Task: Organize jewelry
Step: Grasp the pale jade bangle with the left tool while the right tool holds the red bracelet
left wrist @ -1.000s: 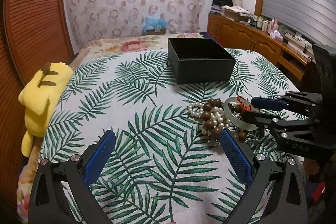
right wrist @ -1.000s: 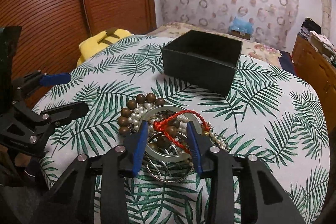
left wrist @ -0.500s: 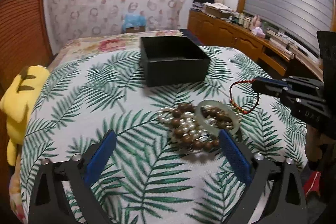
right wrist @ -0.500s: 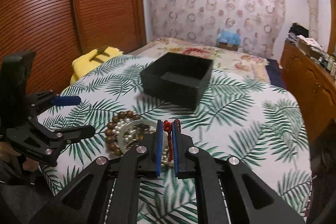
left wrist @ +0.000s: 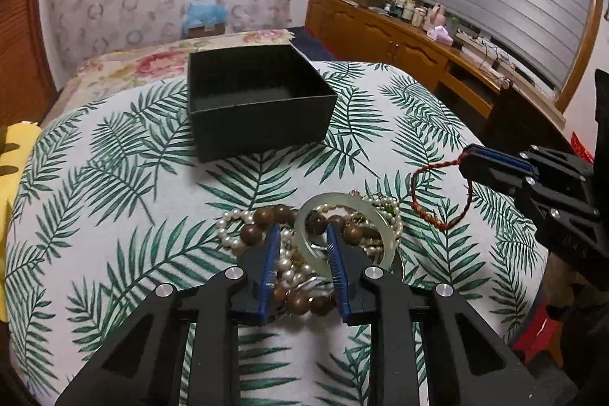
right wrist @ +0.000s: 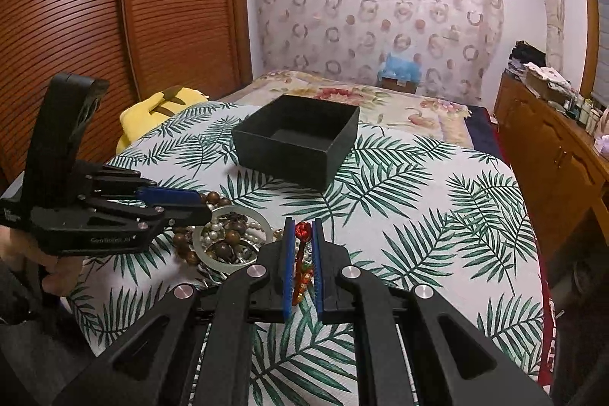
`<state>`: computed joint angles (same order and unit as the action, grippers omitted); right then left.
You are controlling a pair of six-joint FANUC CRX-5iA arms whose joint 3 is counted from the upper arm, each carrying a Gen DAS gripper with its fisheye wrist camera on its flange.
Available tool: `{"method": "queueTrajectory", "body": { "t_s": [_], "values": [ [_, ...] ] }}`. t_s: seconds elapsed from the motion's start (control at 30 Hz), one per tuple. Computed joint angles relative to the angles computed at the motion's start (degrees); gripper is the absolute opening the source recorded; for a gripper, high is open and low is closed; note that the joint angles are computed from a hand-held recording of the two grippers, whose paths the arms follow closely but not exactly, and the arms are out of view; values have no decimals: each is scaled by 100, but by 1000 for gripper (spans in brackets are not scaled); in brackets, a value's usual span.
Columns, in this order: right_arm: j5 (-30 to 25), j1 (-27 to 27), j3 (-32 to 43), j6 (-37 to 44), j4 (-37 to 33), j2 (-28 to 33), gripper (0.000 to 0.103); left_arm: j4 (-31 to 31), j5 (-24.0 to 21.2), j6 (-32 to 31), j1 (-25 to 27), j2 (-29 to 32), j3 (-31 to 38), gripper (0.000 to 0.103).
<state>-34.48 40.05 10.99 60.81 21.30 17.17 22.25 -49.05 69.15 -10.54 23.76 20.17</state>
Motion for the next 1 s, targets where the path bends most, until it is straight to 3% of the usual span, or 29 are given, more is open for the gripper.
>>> {"method": "queueTrajectory", "body": {
  "t_s": [0.17, 0.47, 0.57, 1.0],
  "values": [
    [25, -22, -52, -42, 0, -19, 10, -262, -367, 150, -75, 281, 481, 21],
    [54, -50, -76, 12, -47, -33, 10, -797, -641, 276, -190, 534, 995, 20],
    [42, -49, -72, 5, -41, -27, 10, -841, -627, 257, -184, 545, 1013, 10],
    [46, -54, 225, 235, -41, 172, 10, -181, 496, -125, -28, -68, 42, 7]
  ]
}}
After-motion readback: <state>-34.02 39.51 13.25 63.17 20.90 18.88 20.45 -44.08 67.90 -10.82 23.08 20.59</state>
